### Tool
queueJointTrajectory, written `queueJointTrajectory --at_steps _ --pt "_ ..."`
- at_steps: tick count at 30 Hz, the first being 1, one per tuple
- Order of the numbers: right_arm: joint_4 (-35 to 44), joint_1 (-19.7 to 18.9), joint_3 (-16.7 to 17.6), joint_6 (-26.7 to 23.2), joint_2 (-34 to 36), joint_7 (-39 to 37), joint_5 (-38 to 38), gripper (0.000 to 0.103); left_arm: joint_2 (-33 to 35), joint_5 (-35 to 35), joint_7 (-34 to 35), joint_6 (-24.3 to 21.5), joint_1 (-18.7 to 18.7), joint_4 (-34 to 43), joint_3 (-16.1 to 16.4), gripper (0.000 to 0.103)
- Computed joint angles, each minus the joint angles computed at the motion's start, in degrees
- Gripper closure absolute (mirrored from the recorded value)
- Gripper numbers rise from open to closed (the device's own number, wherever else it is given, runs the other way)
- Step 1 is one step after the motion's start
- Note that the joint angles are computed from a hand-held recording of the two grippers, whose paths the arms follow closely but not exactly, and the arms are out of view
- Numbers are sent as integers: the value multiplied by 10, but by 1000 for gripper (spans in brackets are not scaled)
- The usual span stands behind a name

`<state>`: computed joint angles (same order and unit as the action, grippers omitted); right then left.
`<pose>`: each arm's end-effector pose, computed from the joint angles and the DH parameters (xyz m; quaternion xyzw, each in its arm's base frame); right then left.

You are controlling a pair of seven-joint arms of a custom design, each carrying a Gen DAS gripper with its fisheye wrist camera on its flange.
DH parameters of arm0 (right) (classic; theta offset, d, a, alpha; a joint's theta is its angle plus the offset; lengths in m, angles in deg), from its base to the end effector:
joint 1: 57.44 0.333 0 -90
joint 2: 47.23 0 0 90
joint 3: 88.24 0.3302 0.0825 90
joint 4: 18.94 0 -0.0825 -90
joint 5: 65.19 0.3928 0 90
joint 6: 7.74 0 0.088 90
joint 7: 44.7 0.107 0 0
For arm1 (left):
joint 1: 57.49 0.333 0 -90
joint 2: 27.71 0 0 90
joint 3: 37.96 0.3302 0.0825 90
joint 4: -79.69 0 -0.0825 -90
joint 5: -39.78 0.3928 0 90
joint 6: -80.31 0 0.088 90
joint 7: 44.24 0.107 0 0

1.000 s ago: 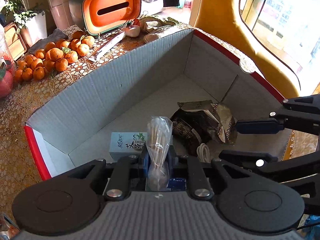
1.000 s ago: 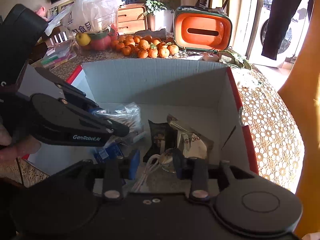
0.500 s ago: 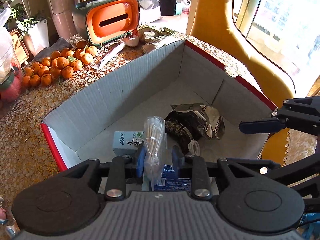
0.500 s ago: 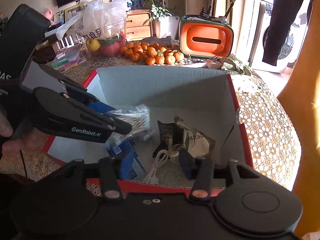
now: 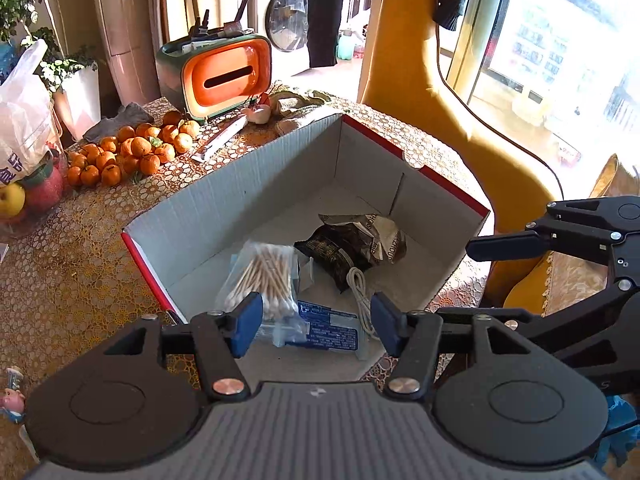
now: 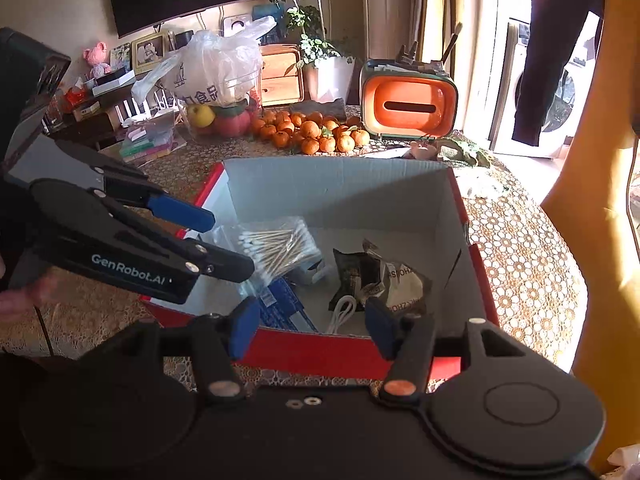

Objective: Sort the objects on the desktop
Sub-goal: 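Open left tool to drop the swab bag while right tool releases the cable, then withdraw both open tools from the shoebox toward the pig figurine and pouch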

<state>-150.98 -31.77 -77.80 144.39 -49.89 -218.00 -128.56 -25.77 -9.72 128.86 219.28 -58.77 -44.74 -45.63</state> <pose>0.4180 0.3363 0.4041 -0.6056 0.7022 -0.2520 0.2768 0.5615 -0.0910 0.4098 -0.2678 0.9069 -0.3206 0.0555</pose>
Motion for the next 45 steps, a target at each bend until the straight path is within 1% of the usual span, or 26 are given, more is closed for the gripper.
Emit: queueJointTrajectory --at_steps 3,8,9,12,17,20,25,32,34,36,38,42,45 --pt "1 8 9 -19 -7 13 -2 41 -25 -13 21 -21 9 -17 11 45" --pt "4 20 21 -44 -16 28 -1 37 -55 -24 32 -51 22 -35 32 45" --pt "6 22 22 -47 -17 30 0 33 -61 -27 36 -57 25 -39 37 44" --pt "14 31 30 -63 -17 37 -2 30 -76 -32 49 -71 34 -49 49 43" --pt "30 45 37 -75 -11 60 -11 28 -107 -50 67 -79 51 -72 72 41" --pt "44 56 41 -87 -3 65 -14 26 -119 -51 67 -98 63 -76 86 41" --pt "72 77 44 -109 15 74 -19 21 -130 -37 72 -115 82 -80 100 41" --pt "119 106 39 -123 55 67 -15 16 -123 -21 84 -141 115 -74 121 41" --pt "136 114 36 -124 68 63 -14 15 -120 -20 89 -145 125 -73 126 39" --pt "153 122 31 -126 83 62 -15 11 -113 -22 97 -151 137 -69 132 29" --pt "170 130 26 -125 98 56 -13 10 -104 -24 101 -156 149 -63 136 25" --pt "207 144 15 -119 132 30 1 9 -77 -18 93 -166 172 -43 139 18" --pt "232 155 5 -115 155 8 13 8 -57 -17 93 -162 187 -30 137 17"
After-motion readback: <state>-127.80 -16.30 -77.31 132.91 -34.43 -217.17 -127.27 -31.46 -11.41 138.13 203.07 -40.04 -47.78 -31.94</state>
